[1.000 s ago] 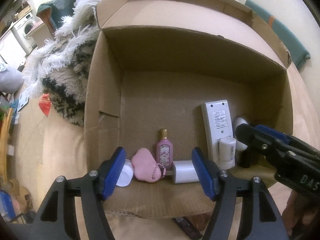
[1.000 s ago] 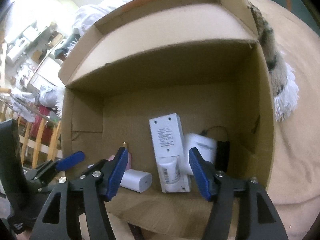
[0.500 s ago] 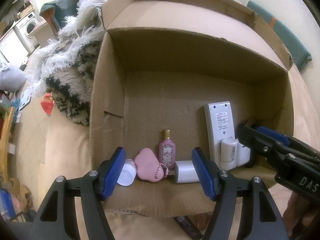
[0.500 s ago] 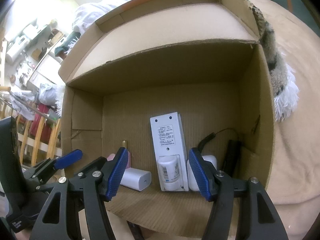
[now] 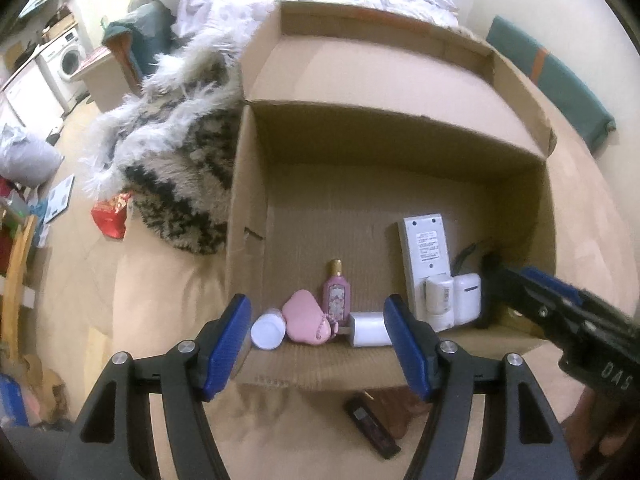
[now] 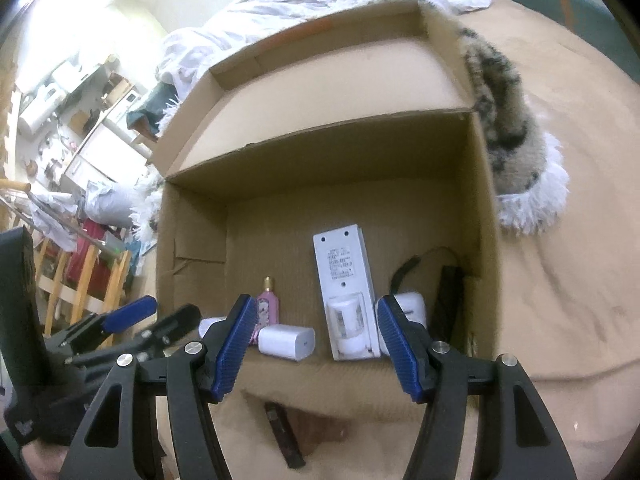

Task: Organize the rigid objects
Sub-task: 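Withdraw both open grippers from the box back toward the pile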

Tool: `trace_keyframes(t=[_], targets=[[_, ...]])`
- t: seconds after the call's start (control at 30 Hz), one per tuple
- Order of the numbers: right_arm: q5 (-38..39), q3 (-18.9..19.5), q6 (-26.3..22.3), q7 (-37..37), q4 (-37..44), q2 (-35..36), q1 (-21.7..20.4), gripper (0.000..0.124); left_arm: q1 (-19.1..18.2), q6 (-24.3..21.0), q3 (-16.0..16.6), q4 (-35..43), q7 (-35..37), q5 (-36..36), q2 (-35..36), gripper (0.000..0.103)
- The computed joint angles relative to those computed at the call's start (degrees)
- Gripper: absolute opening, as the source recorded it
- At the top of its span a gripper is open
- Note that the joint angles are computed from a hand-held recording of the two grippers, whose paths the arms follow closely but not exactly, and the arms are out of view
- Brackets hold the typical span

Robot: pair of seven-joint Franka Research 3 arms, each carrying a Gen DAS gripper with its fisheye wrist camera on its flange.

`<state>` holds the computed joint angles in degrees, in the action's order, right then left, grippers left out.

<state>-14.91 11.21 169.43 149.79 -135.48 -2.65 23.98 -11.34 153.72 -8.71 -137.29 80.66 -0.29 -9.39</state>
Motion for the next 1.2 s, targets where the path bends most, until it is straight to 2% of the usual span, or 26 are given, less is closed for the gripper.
trace_keyframes(t=[0.1,0.2,0.33,0.43,0.57,0.6,0.73,0.77,0.83,0.9,0.97,1.1,1.13,1.2], targets=[[0.5,0.73,0.72,1.12,-2.43,-2.77,0.03,0.067,-0.48,-0.86,0.13,-1.78,0.08,-1.13,-2.22,0.066],[8.36,0.83,3.47,-3.04,-5.54,-4.86,1.49,0.067,-0.96,-1.85,0.52,-3.91,0.39,-1.72,-4.46,0.066],[8.8,4.35,2.95,-2.39,-7.19,-6.82,-0.68,0.067,-1.11,-2.8,0.98,-6.72,-1.18,-2.22,-6.72,0.066],[11.71,4.87,3.4,-2.46,-9.55,-8.43,-0.34,0.067,-0.63,-4.02,1.09,-8.27,-4.07,-2.08,-7.83,0.066],[15.14,5.85,3.08,-1.69,-12.4,-9.88,-0.47,0.067,-1.57,-4.43,2.24,-10.27,-4.45,-4.9,-8.47,0.066],[16.91,5.16,2.46,-2.5,-12.53,-9.68,0.46,0.067,-1.99,-4.46,2.55,-10.83,-4.18,-5.93,-8.43,0.066],[34.17,-2.49,4.12,-12.95,-13.68,-7.97,9.8,0.067,-3.81,-5.72,2.61,-11.38,-2.66,-9.87,-5.89,0.066],[36.96,-2.77,4.31,-14.23,-13.84,-7.65,10.51,0.067,-4.09,-6.06,2.19,-11.22,-2.34,-10.26,-4.85,0.066],[40.57,-2.77,4.34,-16.07,-13.6,-6.73,10.44,0.067,-4.76,-6.34,1.55,-10.73,-0.98,-11.78,-2.34,0.066],[41.0,-1.59,4.04,-15.6,-13.37,-6.18,8.85,0.067,-4.5,-5.73,0.42,-10.42,-1.57,-11.72,-0.2,0.064],[41.59,-1.05,4.03,-15.89,-13.16,-5.82,8.15,0.067,-3.89,-5.34,-0.6,-10.09,-3.08,-10.3,1.5,0.06],[41.74,-0.41,3.53,-16.88,-12.46,-5.31,7.31,0.067,-3.55,-3.49,-2.26,-10.05,-3.86,-6.65,3.37,0.06],[41.78,-0.35,3.39,-17.13,-12.18,-5.03,7.22,0.067,-3.49,-3.17,-2.52,-10.15,-4.2,-5.68,3.41,0.059],[46.56,-1.63,3.65,-21.13,-11.48,-4.21,9.07,0.067,-3.72,-2.96,-2.65,-10.2,-3.43,-5.48,3.65,0.045]])
